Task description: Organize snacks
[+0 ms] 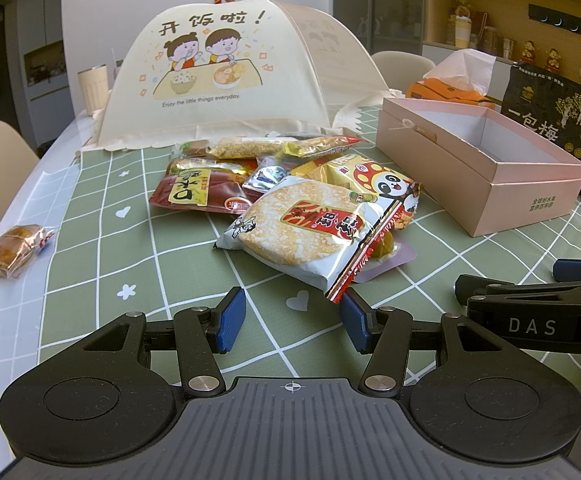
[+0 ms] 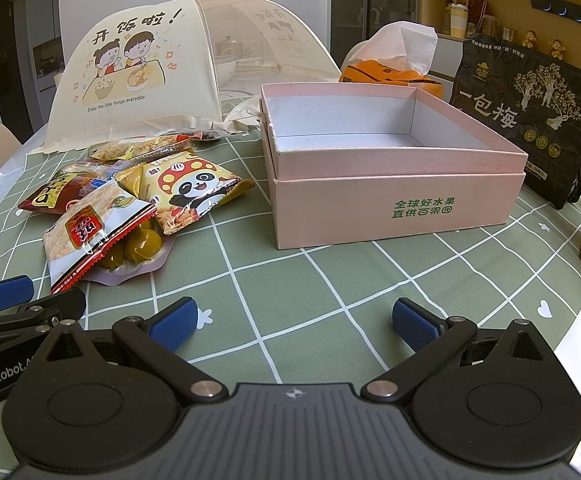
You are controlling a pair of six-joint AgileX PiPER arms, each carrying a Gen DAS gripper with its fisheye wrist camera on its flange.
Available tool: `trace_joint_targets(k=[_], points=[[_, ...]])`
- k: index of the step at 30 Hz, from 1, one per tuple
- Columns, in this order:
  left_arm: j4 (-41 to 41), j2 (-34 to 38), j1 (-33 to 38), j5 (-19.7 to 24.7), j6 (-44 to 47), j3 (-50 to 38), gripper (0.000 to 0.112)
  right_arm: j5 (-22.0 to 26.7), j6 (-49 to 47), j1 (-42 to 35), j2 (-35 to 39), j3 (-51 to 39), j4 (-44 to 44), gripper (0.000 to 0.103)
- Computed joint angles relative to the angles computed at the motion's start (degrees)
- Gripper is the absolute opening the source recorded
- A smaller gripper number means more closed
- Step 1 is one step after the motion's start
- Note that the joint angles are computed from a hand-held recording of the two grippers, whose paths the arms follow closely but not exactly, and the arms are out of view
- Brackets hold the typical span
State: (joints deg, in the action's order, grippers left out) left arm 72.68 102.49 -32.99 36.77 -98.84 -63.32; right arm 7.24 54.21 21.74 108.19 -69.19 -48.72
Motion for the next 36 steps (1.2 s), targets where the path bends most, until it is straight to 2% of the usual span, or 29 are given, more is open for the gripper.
trace_joint_targets(k=[24, 27, 28, 36], points=[[-0.3, 0.17, -0.09, 0.28, 0.29, -0.29, 0.058, 0.05, 0.6, 0.06, -0.07, 0.1, -0.57, 0.103], [-0.1, 0.11, 0.83, -1.97, 0.39, -0.32, 0.065, 0.06, 0.58, 0.06, -0.08, 0.09, -0.55, 0.103], [-0.71, 0.31, 0.23, -0.93, 1.32, -0.76, 0.064, 0.03, 0.43, 0.03, -0.16, 0.17, -0.41, 0.103], [-0.44, 0.24, 0.62, -1.31, 1.23, -0.56, 0.064, 0.07, 0.63, 0.08, 0.1, -0.09, -0.53, 0.103]])
